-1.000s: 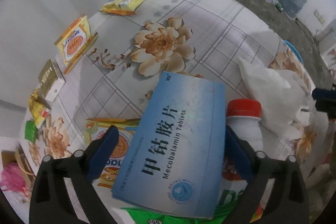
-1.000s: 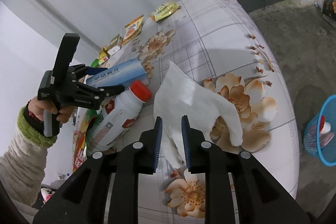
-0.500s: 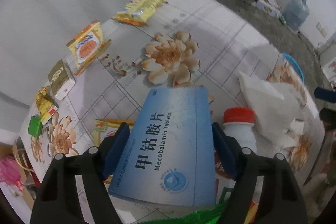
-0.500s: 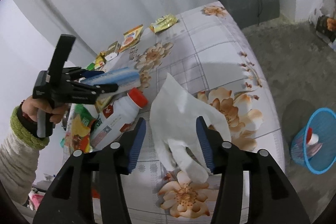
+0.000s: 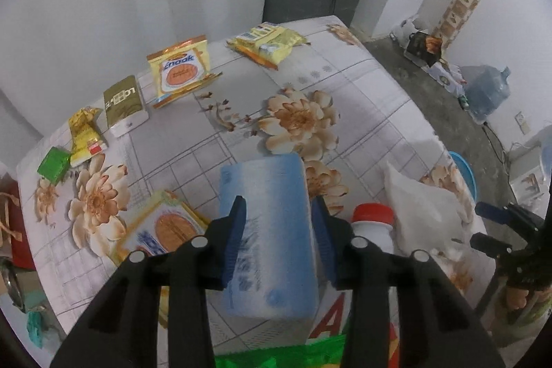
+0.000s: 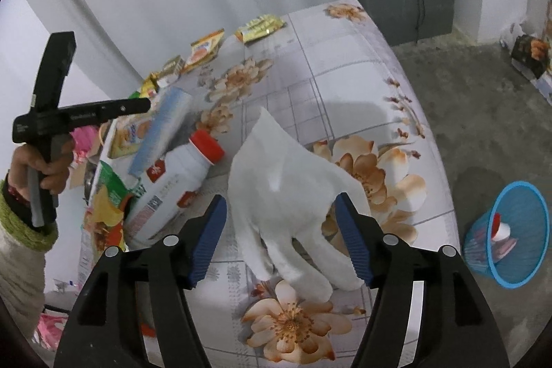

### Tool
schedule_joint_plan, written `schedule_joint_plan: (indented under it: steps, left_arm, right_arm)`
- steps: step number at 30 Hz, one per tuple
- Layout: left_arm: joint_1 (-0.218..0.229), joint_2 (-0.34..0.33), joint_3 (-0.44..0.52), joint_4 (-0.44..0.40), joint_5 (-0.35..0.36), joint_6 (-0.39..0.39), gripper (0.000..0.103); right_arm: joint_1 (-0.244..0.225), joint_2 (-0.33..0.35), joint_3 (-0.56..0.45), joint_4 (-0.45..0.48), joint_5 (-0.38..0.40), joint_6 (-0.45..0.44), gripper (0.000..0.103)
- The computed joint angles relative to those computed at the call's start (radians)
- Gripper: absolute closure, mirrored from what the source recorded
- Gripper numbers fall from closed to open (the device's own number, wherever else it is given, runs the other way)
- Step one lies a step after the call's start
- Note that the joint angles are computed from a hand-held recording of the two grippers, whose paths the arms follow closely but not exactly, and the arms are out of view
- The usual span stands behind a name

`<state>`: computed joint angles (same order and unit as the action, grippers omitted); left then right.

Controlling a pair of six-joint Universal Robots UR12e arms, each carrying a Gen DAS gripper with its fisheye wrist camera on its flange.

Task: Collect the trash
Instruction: 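Lift the white glove with the right gripper while the left gripper lifts the blue box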

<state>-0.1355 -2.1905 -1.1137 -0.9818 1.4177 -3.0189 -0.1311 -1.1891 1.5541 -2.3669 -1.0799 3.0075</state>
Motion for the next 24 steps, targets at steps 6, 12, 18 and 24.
schedule_joint_plan:
  steps: [6, 12, 18, 24]
  left_arm:
    - [0.007, -0.006, 0.004, 0.008, 0.003, -0.009, 0.019]
    - [0.010, -0.019, 0.028, -0.061, -0.012, -0.011, 0.013]
    - [-0.007, -0.042, 0.050, -0.123, 0.025, 0.058, 0.012]
    - [-0.032, -0.084, 0.100, -0.175, 0.132, 0.109, 0.012]
  right_arm:
    - [-0.003, -0.004, 0.006, -0.007, -0.001, 0.006, 0.041]
    - [-0.003, 0.002, 0.000, 0.000, 0.003, 0.008, 0.041]
    - [-0.001, 0.005, -0.003, 0.006, 0.001, 0.009, 0.041]
    - [-0.001, 0.006, -0.003, 0.006, 0.004, 0.013, 0.041]
